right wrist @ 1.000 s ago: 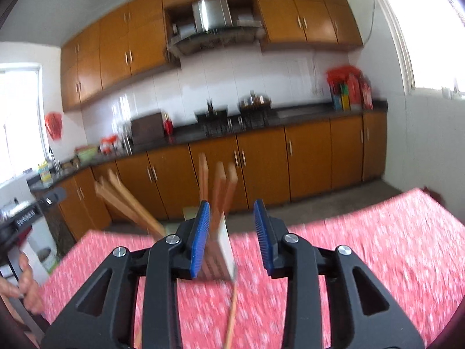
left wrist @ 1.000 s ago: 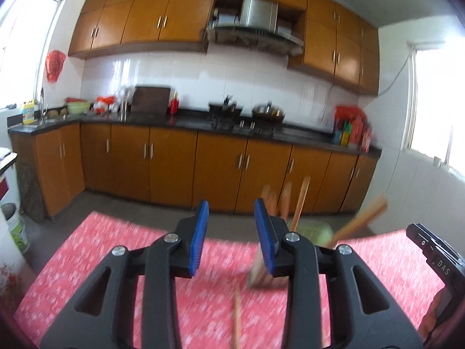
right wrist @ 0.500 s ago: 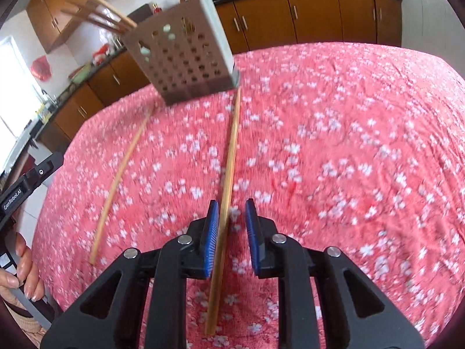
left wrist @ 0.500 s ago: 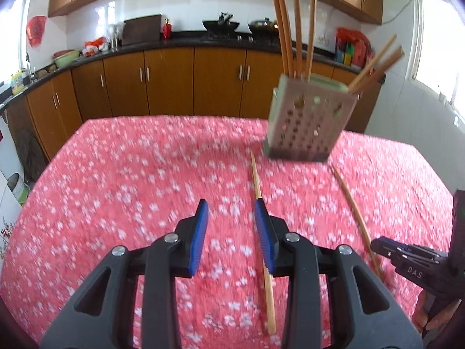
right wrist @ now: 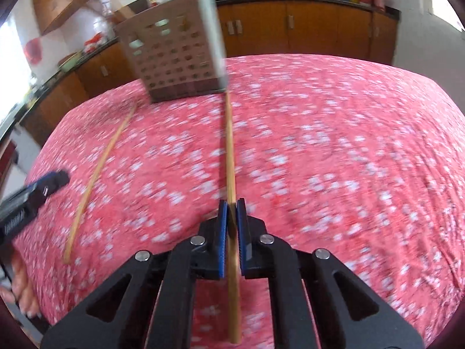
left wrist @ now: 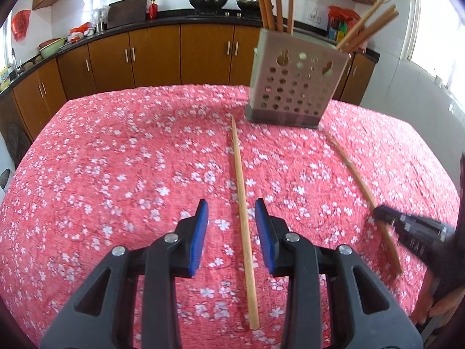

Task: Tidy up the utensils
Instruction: 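Move both open tools back to the last chopsticks on the cloth, then close the right tool on a chopstick while the left tool grasps the last one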

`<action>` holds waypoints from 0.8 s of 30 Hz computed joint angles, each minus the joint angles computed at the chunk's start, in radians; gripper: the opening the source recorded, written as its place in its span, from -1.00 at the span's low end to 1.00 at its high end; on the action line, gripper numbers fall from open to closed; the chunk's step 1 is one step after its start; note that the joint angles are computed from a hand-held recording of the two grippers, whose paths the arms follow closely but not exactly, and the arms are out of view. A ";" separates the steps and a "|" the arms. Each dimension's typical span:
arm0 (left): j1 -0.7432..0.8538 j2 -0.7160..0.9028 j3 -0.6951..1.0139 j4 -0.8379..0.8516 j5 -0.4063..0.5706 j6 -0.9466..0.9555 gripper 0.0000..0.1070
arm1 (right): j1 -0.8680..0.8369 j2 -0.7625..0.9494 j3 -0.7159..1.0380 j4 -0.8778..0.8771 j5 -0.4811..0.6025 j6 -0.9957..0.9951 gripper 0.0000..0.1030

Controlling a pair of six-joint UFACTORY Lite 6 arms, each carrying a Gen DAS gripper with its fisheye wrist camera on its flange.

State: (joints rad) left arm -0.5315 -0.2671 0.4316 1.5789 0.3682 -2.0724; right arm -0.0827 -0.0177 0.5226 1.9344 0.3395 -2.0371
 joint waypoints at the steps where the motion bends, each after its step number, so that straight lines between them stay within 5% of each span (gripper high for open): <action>1: 0.002 0.024 0.008 0.026 -0.004 -0.024 -0.37 | -0.015 0.018 0.020 0.004 -0.008 0.001 -0.85; 8: -0.004 0.179 0.076 0.052 -0.005 -0.057 -0.40 | -0.161 0.130 0.147 -0.102 0.003 0.105 -0.85; 13: -0.021 0.261 0.120 0.027 0.053 -0.057 -0.85 | -0.183 0.149 0.165 -0.120 0.016 0.077 -0.85; 24: 0.262 0.298 0.194 0.034 -0.059 0.016 -0.82 | -0.078 0.254 0.271 0.068 -0.048 -0.128 -0.85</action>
State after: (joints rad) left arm -0.2694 0.0314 0.6255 1.6133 0.3095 -2.0560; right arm -0.1606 0.2360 0.7932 2.0029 0.2916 -2.1651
